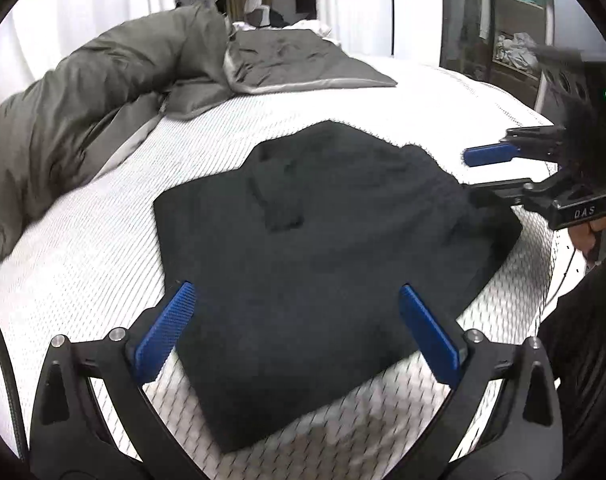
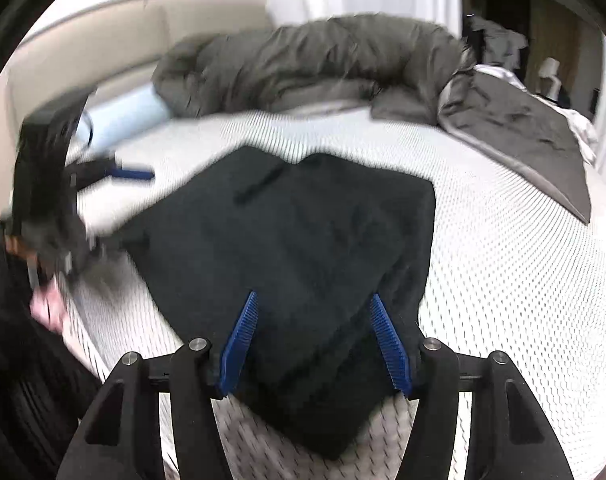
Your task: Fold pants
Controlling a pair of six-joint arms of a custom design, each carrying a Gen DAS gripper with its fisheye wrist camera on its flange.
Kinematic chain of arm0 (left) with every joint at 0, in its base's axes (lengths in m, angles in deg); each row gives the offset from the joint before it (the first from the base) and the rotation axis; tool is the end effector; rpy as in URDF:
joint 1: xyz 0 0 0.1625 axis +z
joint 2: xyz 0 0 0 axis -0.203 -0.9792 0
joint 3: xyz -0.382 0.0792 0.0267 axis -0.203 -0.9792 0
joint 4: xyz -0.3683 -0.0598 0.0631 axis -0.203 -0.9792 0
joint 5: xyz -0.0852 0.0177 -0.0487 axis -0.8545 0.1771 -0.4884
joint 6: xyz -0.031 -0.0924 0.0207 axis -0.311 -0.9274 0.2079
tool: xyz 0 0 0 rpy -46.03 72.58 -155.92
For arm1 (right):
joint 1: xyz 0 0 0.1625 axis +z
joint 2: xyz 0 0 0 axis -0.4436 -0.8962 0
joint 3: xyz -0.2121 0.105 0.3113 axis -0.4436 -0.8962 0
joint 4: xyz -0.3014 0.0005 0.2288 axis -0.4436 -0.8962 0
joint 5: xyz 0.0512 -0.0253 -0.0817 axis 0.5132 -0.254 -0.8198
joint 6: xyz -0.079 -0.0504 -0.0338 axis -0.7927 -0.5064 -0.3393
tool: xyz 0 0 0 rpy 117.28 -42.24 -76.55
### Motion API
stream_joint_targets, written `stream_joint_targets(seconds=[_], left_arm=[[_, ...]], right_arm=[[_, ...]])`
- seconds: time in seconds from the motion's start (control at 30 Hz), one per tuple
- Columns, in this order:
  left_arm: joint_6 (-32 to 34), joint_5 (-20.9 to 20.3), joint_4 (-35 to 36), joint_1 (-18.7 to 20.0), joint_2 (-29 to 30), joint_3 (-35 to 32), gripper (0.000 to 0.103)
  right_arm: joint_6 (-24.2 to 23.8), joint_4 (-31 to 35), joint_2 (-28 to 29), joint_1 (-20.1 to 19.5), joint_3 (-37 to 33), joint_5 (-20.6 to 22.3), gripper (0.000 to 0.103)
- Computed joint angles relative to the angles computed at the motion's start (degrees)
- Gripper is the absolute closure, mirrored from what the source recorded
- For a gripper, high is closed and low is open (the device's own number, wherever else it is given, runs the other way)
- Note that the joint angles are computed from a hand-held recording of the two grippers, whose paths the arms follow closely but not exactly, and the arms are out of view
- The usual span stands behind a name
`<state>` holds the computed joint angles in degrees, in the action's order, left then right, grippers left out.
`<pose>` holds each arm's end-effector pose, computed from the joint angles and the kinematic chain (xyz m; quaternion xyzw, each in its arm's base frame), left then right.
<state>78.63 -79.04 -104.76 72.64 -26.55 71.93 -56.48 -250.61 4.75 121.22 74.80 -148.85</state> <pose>-0.2156 -0.7479 0.1289 0.4600 0.8253 -0.2412 0.2216 0.1519 -0.6606 0.2368 0.2755 -0.8627 0.3115 0.2877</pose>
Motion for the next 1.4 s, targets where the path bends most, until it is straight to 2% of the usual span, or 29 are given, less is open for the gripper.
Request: stream_joint_targets(seconds=[0.1, 0.2, 0.27, 0.3, 0.37, 0.47, 0.53, 0.63, 0.7, 0.73, 0.8, 0.83, 0.87, 0.9, 0.97, 1.0, 1.03, 1.1, 1.2, 1.23, 1.3, 1.33, 1.4], left_arm=[[-2.28, 4.36, 5.85, -0.24, 5.42, -8.3, 0.002], [-8.27, 6.73, 12.9, 0.55, 10.3, -16.91, 0.006], [-10.96, 6.19, 14.26, 1.38, 11.19, -19.53, 0.006], [-12.46, 6.65, 14.97, 1.78, 10.76, -19.81, 0.006], [-14.73, 7.09, 15.3, 2.63, 9.95, -20.05, 0.005], [-20.81, 4.36, 17.56, 4.6, 7.83, -20.11, 0.006], [-21.29, 6.9, 15.39, 4.58, 6.48, -17.89, 0.007], [-23.25, 4.03, 16.34, 5.18, 6.08, -19.07, 0.01], [-25.48, 2.17, 18.52, 5.7, 6.72, -21.03, 0.012], [-27.19, 1.58, 21.0, 6.04, 7.64, -23.21, 0.018], [-30.54, -1.26, 24.37, 6.88, 8.64, -25.81, 0.021], [-31.69, -2.71, 24.91, 7.22, 8.98, -26.69, 0.028], [-32.52, -4.65, 25.16, 7.55, 9.06, -27.01, 0.042], [-33.19, -7.12, 26.08, 7.94, 9.18, -27.67, 0.048], [-33.8, -7.16, 26.33, 7.83, 9.41, -27.79, 0.05], [-33.81, -7.09, 26.69, 7.85, 9.62, -28.22, 0.051], [-34.11, -7.23, 27.14, 7.87, 9.83, -28.65, 0.052], [-35.23, -7.98, 28.4, 7.9, 9.66, -28.81, 0.053], [-34.58, -7.25, 26.31, 7.44, 7.33, -24.0, 0.053], [-34.4, -6.62, 25.29, 7.23, 6.85, -22.77, 0.052], [-33.78, -4.6, 22.28, 6.55, 5.57, -19.67, 0.052], [-33.32, -2.45, 20.48, 5.94, 5.01, -18.25, 0.052], [-29.95, 5.81, 14.06, 3.77, 4.18, -14.55, 0.052]], right_arm=[[2.43, 7.66, 4.66, 1.12, -8.03, -0.51, 0.043], [4.12, 16.53, 10.05, 1.78, -15.83, -4.17, 0.044], [2.94, 17.61, 12.89, 2.25, -18.38, -9.16, 0.05], [0.98, 16.63, 13.17, 2.17, -18.12, -10.18, 0.051], [0.31, 15.58, 11.34, 2.06, -15.83, -10.48, 0.053], [1.01, 13.89, 6.92, 1.23, -10.84, -7.69, 0.053], [1.02, 12.77, 4.54, 0.78, -8.0, -6.5, 0.052], [5.68, 11.9, -0.83, -1.36, -3.4, 0.03, 0.047], [11.13, 10.92, -1.94, -3.16, -3.62, 2.67, 0.041], [14.01, 11.7, -2.21, -4.01, -4.06, 3.67, 0.041], [20.63, 15.61, -2.69, -5.85, -5.37, 6.67, 0.041], [23.18, 17.67, -2.17, -6.5, -6.74, 7.02, 0.041], [24.17, 19.18, -1.46, -6.85, -8.18, 7.42, 0.041], [25.12, 21.31, -0.33, -7.3, -10.23, 7.81, 0.041], [25.97, 24.87, 1.38, -8.01, -13.57, 10.02, 0.047], [25.98, 25.9, 1.71, -8.3, -14.46, 11.73, 0.06], [26.16, 27.3, 2.47, -8.52, -16.17, 12.54, 0.064], [26.18, 26.99, 4.39, -8.5, -19.22, 12.61, 0.068], [23.45, 25.41, 7.19, -7.9, -23.15, 10.09, 0.068], [21.36, 24.74, 8.31, -7.33, -24.55, 7.91, 0.063], [21.27, 24.78, 8.64, -6.7, -25.2, 5.38, 0.058], [21.11, 23.6, 8.11, -6.05, -24.13, 3.83, 0.057], [17.04, 17.18, 7.41, -3.97, -21.02, -1.69, 0.057]])
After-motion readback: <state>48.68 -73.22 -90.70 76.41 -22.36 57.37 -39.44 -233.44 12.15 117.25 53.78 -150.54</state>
